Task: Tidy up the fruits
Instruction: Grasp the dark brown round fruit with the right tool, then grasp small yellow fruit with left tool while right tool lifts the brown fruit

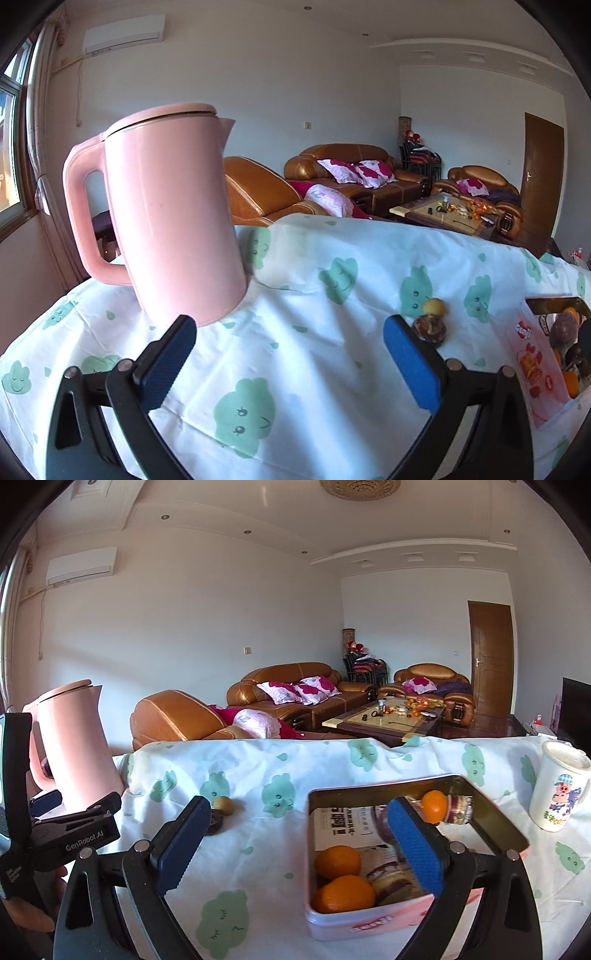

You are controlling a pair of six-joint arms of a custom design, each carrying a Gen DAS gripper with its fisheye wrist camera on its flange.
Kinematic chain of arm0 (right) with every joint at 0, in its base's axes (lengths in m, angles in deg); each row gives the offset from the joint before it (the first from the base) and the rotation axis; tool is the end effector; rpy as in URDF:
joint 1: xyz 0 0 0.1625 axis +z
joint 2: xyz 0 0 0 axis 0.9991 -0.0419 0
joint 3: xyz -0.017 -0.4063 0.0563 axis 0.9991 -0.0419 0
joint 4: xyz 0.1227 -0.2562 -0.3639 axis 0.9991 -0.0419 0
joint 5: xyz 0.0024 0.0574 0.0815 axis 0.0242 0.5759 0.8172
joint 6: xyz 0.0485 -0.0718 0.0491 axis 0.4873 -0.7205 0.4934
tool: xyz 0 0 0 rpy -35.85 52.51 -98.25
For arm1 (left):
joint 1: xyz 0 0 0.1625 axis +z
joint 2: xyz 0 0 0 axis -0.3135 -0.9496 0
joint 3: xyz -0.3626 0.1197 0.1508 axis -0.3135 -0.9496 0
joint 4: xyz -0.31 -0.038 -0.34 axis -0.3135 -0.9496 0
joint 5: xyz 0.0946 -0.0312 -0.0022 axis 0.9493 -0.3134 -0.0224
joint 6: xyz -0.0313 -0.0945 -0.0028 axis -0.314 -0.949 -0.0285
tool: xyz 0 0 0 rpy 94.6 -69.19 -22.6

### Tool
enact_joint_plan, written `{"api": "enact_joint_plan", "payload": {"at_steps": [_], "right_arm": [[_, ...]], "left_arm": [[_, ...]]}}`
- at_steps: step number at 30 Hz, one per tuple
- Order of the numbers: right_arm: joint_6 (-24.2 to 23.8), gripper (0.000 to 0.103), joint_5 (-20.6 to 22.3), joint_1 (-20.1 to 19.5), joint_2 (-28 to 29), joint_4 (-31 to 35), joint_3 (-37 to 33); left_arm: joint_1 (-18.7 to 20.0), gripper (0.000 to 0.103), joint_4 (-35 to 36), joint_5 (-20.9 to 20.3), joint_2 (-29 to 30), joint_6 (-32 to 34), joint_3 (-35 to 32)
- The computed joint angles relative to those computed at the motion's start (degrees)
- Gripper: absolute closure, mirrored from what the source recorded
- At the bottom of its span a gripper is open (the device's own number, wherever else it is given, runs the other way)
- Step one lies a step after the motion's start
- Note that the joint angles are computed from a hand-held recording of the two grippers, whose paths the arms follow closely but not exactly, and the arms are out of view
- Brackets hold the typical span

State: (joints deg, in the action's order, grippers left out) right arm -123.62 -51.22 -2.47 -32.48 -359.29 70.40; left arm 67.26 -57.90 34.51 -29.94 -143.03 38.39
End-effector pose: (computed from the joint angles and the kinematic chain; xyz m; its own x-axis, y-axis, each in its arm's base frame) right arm 0.0660 -0.3934 0.0810 -0.7197 0.2966 0.6277 -0.5514 0.3052 -0.7764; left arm -0.1455 -0.4930 -0.0083 -0.6908 0.0629 -0.7203 0.6534 0.4808 -0.5847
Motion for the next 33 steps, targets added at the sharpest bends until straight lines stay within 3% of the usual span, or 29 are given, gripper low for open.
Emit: {"api": "enact_joint_plan", "payload": {"at_steps": [5,11,14,16,20,22,27,30,33], "right_arm": [[1.28,0.006,-1.86,2.15,-0.4,12.34,-3.31],[4.37,0.007,-6.49,4.03,-1.46,32.68,-10.18],[8.67,0.025,-9.25,4.19,-1.87,42.11,-13.52],[12.12,0.029,-10.92,3.84,-2.24,48.46,-15.37],[15.26,0.033,-11.84,3.11,-1.87,54.86,-17.47],[14.73,0.036,-11.92,3.26,-1.56,54.72,-17.81],[11.96,0.059,-14.1,4.15,-0.81,54.59,-18.16],[11.31,0.059,-13.15,3.88,-1.62,53.0,-16.17],[9.5,0.059,-10.31,3.57,-2.2,46.19,-13.05]], "left_arm": [[1.2,0.0,-0.98,-6.22,1.05,2.53,-2.13],[2.5,0.0,3.86,-5.5,1.99,-1.26,-4.32],[2.76,0.0,5.15,-5.16,2.44,-1.68,-5.03],[2.86,0.0,6.48,-4.92,2.82,-2.32,-5.65],[3.31,0.0,7.88,-4.56,3.46,-2.95,-6.75],[3.43,0.0,8.18,-4.46,3.65,-2.87,-7.07],[3.45,0.0,8.02,-4.37,3.7,-2.92,-7.11],[3.47,0.0,8.33,-4.14,3.74,-3.2,-7.21],[3.67,0.0,8.92,-3.55,3.89,-2.92,-7.47]]}}
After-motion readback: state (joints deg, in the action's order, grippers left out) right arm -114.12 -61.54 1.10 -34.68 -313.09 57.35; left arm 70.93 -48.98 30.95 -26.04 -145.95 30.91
